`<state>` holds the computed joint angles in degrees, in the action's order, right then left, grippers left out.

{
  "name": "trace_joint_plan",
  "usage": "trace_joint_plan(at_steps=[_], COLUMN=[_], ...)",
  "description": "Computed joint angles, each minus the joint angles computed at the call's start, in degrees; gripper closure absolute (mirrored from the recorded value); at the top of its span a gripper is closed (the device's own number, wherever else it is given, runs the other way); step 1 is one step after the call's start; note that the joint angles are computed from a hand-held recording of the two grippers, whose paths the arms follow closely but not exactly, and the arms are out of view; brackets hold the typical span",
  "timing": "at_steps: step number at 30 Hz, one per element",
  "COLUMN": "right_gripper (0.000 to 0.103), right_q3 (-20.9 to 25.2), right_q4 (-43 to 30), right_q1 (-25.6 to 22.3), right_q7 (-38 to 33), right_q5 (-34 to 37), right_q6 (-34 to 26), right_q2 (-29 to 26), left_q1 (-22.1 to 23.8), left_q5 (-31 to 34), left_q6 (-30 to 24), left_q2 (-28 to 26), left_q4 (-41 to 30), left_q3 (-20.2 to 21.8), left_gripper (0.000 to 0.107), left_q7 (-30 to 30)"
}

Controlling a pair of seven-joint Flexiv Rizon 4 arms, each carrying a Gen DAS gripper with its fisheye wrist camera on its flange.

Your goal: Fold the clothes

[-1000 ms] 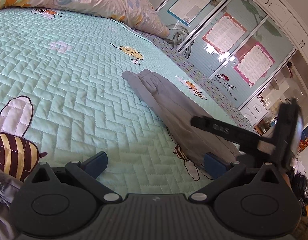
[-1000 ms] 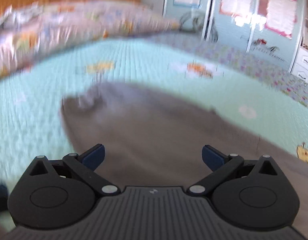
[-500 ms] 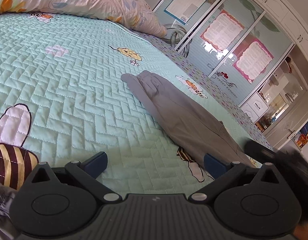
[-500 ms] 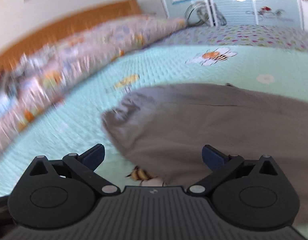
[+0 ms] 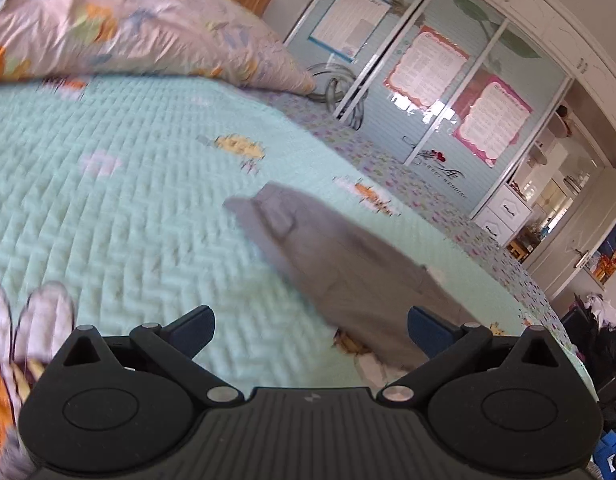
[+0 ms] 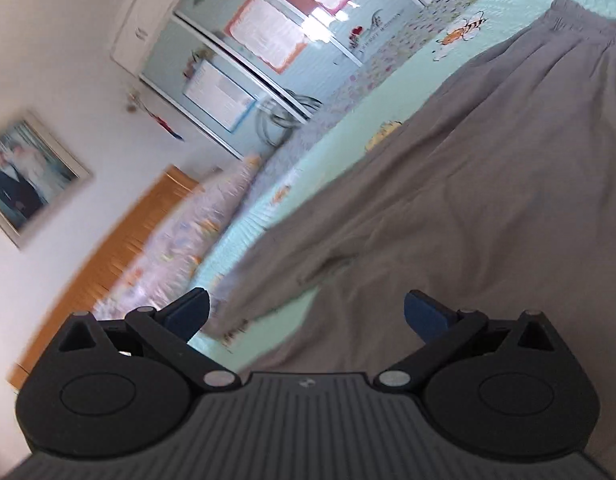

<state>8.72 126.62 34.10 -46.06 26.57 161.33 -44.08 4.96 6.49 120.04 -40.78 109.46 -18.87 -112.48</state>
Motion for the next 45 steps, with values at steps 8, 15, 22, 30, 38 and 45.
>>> trace_joint_plan(at_steps=[8, 15, 22, 30, 38, 45], right_gripper=[0.0, 0.0, 0.0, 0.0, 0.0, 0.0], right_q3=[-2.4, -0.3, -1.1, -1.5, -1.0, -1.0], right_q4=[-7.2, -9.8, -11.1, -10.7, -8.4, -8.9], right_q1=[-4.1, -10.1, -10.3, -9.7, -9.3, -9.5], right_q7=[-0.4, 8.3, 10.3, 10.1, 9.9, 10.7], right_q5=[-15.6, -24.9, -26.5, -26.0, -25.0, -25.4], right_q6=[5.6, 18.9, 19.8, 20.1, 21.6, 22.6], right_q2=[-10.2, -15.6, -16.2, -16.5, -15.4, -16.1], left_q1=[0.5, 2.8, 0.2, -1.4, -2.8, -3.2], left_q5=[-4.8, -11.8, -18.4, -18.3, -24.8, -33.1], left_q6=[-24.4, -40.4, -38.6, -37.9, -35.8, -44.2], left_q2=[-6.6, -19.3, -22.0, -16.1, -17.8, -26.0], left_q4=[-24.9, -43.9, -46.5, -38.1, -40.9, -53.8], left_q3=[-3.2, -9.7, -5.8, -3.9, -4.1, -4.4], left_gripper=[0.004, 0.004, 0.004, 0.004, 0.004, 0.004], left_q7=[19.8, 34.0, 33.4, 42.9, 46.8, 48.6])
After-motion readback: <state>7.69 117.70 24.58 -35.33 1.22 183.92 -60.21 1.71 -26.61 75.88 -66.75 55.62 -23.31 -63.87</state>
